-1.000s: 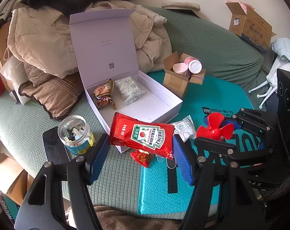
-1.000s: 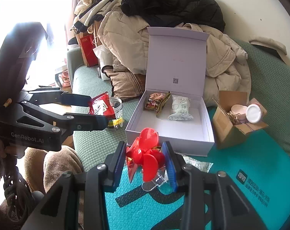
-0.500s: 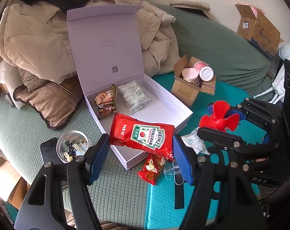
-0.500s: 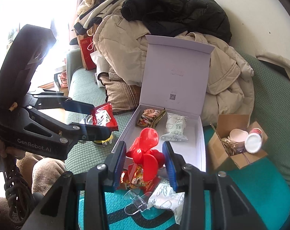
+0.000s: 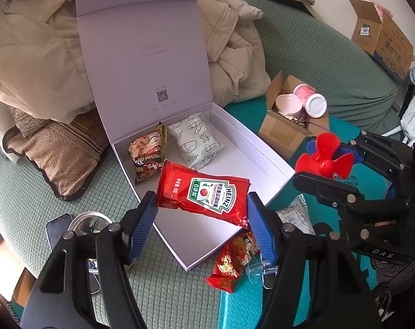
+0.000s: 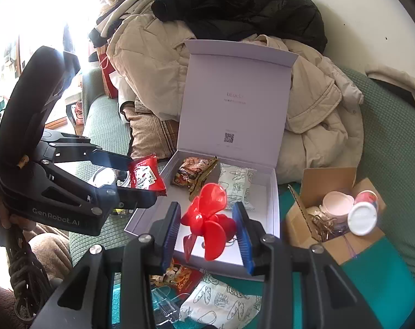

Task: Organize objects
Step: 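Lower the ketchup sachet into the box with the left tool while the right tool drops the red fan inside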

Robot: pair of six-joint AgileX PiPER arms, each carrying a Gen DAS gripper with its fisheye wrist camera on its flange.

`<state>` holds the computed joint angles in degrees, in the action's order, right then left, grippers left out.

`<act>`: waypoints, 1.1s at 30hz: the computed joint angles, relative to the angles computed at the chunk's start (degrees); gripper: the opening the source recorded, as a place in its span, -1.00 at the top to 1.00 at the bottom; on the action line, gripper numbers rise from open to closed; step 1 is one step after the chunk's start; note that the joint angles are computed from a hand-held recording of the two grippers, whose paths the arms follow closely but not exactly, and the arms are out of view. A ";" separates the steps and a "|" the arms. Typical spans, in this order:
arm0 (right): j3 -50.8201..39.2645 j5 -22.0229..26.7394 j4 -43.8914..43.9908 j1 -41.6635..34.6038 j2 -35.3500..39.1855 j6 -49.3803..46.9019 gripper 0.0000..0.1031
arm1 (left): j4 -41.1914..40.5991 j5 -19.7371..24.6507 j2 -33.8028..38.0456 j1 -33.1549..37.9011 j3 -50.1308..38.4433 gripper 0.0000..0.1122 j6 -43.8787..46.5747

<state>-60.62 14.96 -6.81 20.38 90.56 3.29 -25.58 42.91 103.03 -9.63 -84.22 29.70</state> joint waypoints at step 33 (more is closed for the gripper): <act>-19.87 2.76 36.57 -10.79 22.26 -40.21 0.23 | 12.19 5.69 26.36 -2.99 -29.48 -0.15 -10.15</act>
<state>-80.49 17.73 29.77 9.59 112.82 -36.92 -13.39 48.60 129.39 -12.61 -113.69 19.54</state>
